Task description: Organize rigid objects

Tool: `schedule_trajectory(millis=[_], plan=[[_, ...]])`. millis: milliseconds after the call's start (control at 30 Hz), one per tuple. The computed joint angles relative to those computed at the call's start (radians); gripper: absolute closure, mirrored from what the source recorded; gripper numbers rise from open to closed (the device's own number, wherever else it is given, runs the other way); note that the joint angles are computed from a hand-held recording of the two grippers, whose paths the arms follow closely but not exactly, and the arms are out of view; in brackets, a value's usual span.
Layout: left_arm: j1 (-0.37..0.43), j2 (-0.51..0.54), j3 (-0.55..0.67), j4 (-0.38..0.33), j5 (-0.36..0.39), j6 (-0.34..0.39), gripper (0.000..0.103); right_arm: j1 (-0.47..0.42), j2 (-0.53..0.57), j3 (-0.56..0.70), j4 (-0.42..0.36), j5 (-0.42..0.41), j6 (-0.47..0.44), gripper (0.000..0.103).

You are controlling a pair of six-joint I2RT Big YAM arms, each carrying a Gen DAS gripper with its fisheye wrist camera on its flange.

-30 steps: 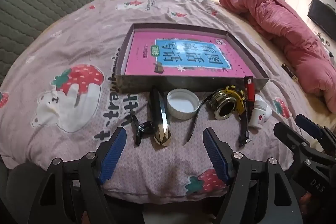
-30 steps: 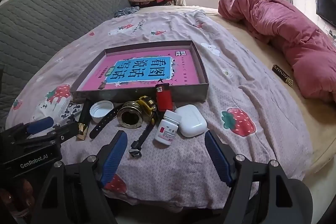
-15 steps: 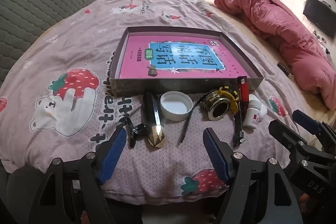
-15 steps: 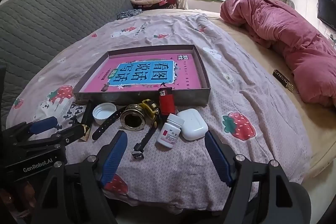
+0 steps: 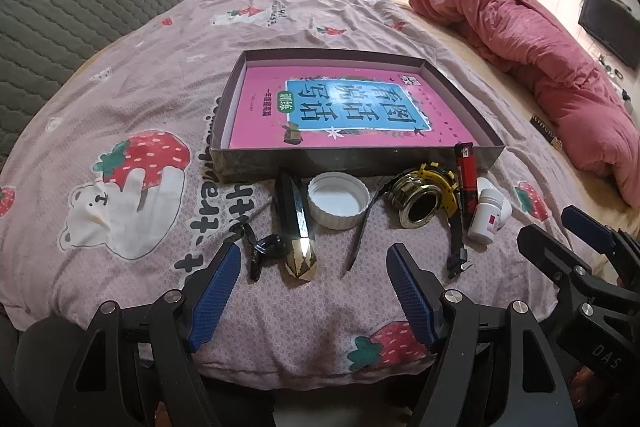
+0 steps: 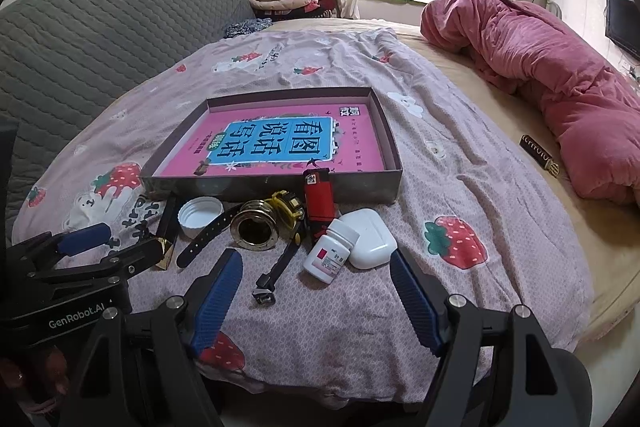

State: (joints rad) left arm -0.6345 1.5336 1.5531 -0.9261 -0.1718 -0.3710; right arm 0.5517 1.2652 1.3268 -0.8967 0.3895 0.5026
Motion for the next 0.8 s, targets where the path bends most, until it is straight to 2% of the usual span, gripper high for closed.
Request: schedule_trajectory(millis=[800], plan=[[0.006, -0.002, 0.000, -0.001, 0.006, 0.000, 0.026, -0.010, -0.007, -0.006, 0.013, -0.010, 0.005, 0.028]])
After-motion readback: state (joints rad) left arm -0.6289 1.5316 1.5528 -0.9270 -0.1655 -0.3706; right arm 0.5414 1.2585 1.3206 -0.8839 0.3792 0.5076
